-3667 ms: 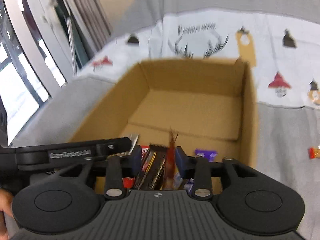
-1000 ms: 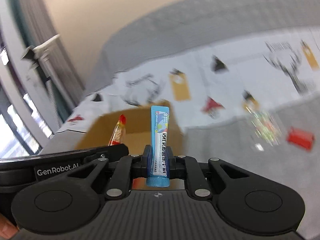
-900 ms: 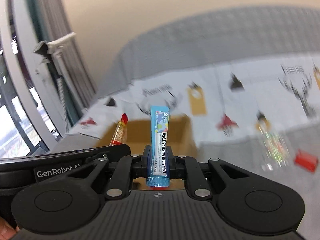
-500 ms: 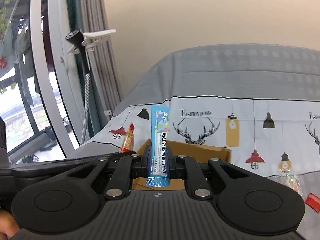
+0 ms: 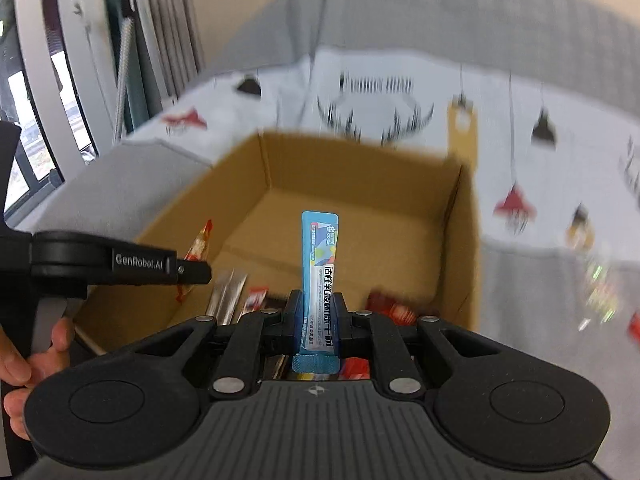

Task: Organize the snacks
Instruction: 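Open both tools to drop the orange bar and blue stick inside, then grasp the clear candy bag with the left tool while the right grasps the red packet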

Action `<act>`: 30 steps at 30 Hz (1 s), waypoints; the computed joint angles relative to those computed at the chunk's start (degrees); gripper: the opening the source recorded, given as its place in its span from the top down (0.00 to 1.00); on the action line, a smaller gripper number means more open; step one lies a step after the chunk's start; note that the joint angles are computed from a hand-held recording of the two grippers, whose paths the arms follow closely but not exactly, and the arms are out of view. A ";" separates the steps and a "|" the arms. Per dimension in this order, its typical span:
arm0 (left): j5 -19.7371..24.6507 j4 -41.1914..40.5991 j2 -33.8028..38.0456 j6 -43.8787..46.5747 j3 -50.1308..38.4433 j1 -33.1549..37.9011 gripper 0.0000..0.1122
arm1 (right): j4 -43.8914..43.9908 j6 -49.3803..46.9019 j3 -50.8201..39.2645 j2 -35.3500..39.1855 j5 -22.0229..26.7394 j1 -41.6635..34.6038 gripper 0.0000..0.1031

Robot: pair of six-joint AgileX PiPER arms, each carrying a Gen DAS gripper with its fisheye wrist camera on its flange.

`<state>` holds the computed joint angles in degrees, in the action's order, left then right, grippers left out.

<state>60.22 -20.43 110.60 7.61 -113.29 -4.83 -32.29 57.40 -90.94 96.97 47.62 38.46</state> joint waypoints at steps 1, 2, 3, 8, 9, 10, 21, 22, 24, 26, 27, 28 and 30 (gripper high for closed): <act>-0.22 0.66 -0.13 0.09 0.56 -0.12 0.84 | 0.65 1.01 0.14 0.49 0.08 -0.08 0.86; -0.49 1.06 0.13 0.23 0.60 -0.18 0.84 | 0.96 2.44 0.27 0.79 0.19 0.05 0.86; -0.68 1.63 -0.11 0.01 0.79 -0.46 0.84 | 1.43 2.63 0.14 1.28 -0.17 -0.07 0.86; -3.73 4.68 -3.09 -1.29 3.41 -2.30 0.79 | 2.52 -0.20 0.13 1.07 -0.75 -0.36 0.79; -3.60 5.33 -3.25 -2.00 2.94 -2.76 0.52 | 3.65 -1.46 0.38 0.77 -1.08 -0.67 0.68; -3.66 6.71 -4.30 -3.21 3.28 -3.48 0.18 | 3.28 -1.33 0.89 0.20 -1.02 -0.73 0.54; -13.03 12.27 -16.43 -8.36 15.50 -18.30 0.09 | -17.51 24.47 31.14 -24.43 -14.00 -4.53 0.22; -13.51 13.21 -16.08 -8.96 15.21 -20.55 0.09 | -15.19 21.70 33.32 -27.20 -15.04 -6.85 0.22; -14.52 15.78 -14.51 -10.88 13.86 -25.04 0.09 | -6.63 11.17 38.75 -33.09 -19.81 -14.49 0.27; -14.15 18.29 -11.08 -13.24 10.45 -29.95 0.09 | 3.25 -0.29 43.27 -37.87 -23.01 -22.67 0.33; -13.16 18.87 -9.05 -13.91 8.12 -31.67 0.09 | 8.45 -6.01 45.49 -39.86 -24.51 -27.13 0.35; -11.75 19.59 -6.04 -14.77 4.50 -33.79 0.09 | 13.33 -11.74 47.48 -41.29 -26.20 -31.78 0.36; -9.77 21.29 -1.05 -16.59 -1.28 -36.82 0.09 | 23.34 -23.20 50.70 -43.15 -28.90 -41.37 0.37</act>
<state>50.45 0.86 109.55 -8.98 -114.57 -41.65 -8.95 34.20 -40.24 53.82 18.72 -2.91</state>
